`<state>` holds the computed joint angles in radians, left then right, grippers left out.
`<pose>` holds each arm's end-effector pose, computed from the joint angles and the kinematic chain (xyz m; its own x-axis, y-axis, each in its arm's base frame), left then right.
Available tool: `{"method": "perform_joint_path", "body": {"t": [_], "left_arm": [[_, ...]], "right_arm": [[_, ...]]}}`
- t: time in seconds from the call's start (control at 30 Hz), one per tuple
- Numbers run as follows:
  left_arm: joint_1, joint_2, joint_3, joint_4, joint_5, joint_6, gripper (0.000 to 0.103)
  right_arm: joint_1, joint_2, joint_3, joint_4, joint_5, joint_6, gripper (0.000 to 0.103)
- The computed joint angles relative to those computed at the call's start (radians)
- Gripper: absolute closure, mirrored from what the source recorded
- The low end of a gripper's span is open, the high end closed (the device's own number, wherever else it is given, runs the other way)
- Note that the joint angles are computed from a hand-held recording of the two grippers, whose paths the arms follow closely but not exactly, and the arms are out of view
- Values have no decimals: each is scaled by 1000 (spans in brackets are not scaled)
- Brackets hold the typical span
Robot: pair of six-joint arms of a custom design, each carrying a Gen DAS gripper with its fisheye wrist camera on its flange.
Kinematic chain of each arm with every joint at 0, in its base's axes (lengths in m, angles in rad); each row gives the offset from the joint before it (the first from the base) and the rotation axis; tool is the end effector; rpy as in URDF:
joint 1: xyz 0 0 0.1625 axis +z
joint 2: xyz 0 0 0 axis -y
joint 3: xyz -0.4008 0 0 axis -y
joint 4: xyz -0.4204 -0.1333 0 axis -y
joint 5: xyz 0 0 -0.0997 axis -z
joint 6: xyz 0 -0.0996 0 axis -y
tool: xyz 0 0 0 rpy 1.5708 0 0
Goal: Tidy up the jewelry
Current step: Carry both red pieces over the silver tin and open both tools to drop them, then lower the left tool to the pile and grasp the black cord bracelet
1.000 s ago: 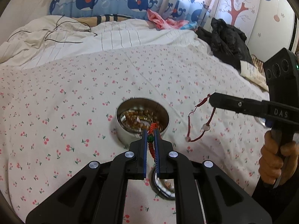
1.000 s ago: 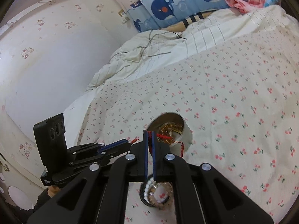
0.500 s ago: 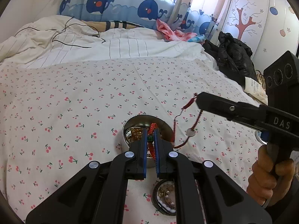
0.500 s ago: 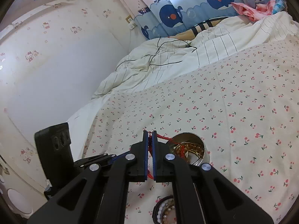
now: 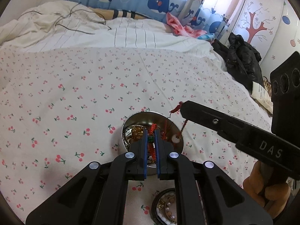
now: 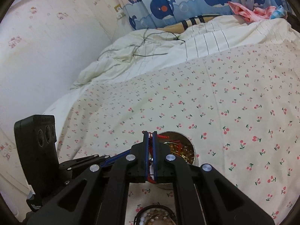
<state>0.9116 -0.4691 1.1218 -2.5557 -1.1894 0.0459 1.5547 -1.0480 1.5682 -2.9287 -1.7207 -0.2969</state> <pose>-0.3650 -0.7493 0.0335 -0.7806 0.5063 -0.3665 0.6155 0.7248 -0.3096 0.1071 -0.7066 0.3090 -0.9468 -0.0744 0.3130 -0.2784 0.6769 -0.6814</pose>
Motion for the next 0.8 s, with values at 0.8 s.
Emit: {"method": "perform_joint_path", "body": {"t": [0.8], "left_arm": [[0, -49, 43, 14, 115, 9, 65]], "right_arm": [[-32, -4, -29, 100, 16, 104, 63]]}}
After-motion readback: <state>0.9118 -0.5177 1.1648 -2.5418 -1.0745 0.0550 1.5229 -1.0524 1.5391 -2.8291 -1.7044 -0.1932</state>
